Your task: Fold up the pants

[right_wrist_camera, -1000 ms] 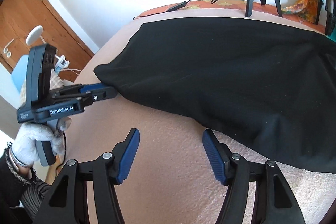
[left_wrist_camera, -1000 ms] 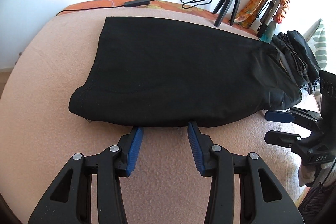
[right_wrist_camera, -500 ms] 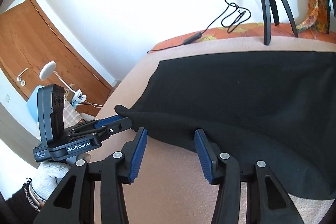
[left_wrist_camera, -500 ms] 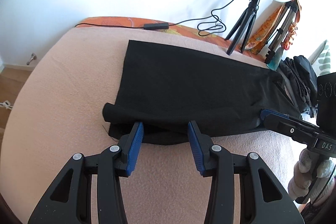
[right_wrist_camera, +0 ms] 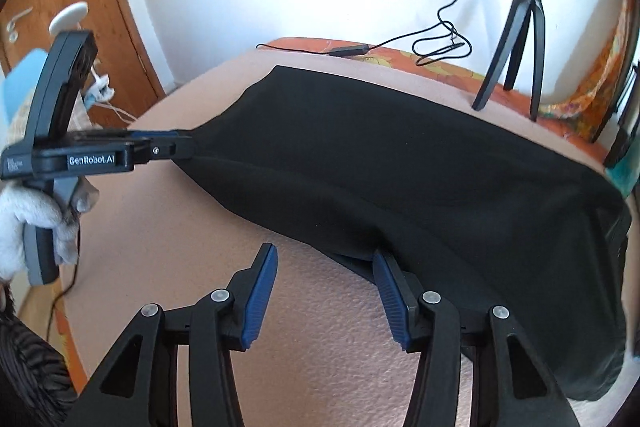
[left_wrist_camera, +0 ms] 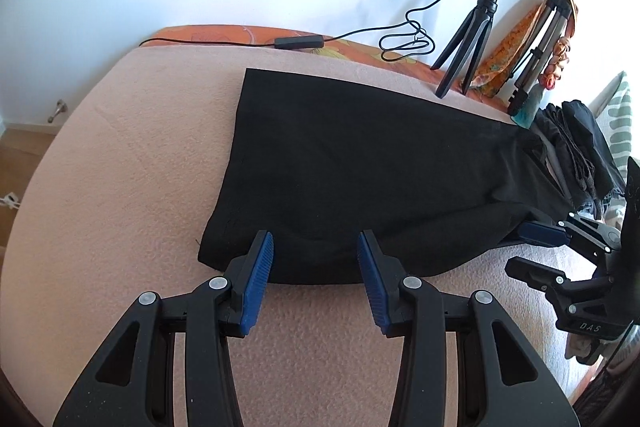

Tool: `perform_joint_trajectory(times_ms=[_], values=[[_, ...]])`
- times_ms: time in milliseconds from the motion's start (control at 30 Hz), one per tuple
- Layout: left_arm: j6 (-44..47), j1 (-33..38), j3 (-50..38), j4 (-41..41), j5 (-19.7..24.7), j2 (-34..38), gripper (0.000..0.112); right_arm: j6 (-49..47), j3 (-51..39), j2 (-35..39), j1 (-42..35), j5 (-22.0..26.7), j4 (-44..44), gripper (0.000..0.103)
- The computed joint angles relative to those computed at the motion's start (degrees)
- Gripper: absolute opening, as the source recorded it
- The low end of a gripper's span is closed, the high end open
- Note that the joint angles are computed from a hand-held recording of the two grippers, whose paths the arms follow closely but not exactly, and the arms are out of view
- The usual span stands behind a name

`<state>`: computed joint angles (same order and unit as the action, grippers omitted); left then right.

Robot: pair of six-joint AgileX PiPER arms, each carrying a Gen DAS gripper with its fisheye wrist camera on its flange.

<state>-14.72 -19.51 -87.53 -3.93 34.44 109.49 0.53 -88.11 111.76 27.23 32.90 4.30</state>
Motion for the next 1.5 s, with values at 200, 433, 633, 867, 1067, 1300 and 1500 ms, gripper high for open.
perform_joint_trajectory(times_ms=[200, 433, 633, 867, 1067, 1300, 1500], values=[[0.02, 1.53, -1.44, -1.39, -0.17, 0.56, 0.042, -1.15, -11.50, 6.97, 5.51, 6.66, -15.03, 0.052], [6.01, 3.20, 2.70, -6.12, -3.26, -3.89, 0.042, -8.70, -31.32, 17.61, 2.22, 17.52, -6.23, 0.026], [9.30, 1.61, -0.77, -7.12, -0.65, 0.06, 0.042, -9.16, -42.75, 22.76, -4.29, 23.76, 6.16, 0.033], [11.38, 0.84, -4.24, -7.68, 2.00, 4.06, 0.042, -12.71, -22.64, 9.82, -8.46, 12.63, 15.92, 0.036], [12.51, 1.43, -8.49, -10.31, 4.16, 7.01, 0.042, -15.87, -11.04, 3.87, -5.76, 8.97, 14.20, 0.036], [20.52, 1.30, -11.20, -18.28, 4.65, 7.72, 0.042, -7.95, -16.01, 9.88, 0.79, 12.45, -9.78, 0.019], [27.97, -0.79, -20.39, -21.43, 11.99, 13.34, 0.042, -14.54, -25.46, 12.98, -3.64, 18.06, -2.28, 0.000]])
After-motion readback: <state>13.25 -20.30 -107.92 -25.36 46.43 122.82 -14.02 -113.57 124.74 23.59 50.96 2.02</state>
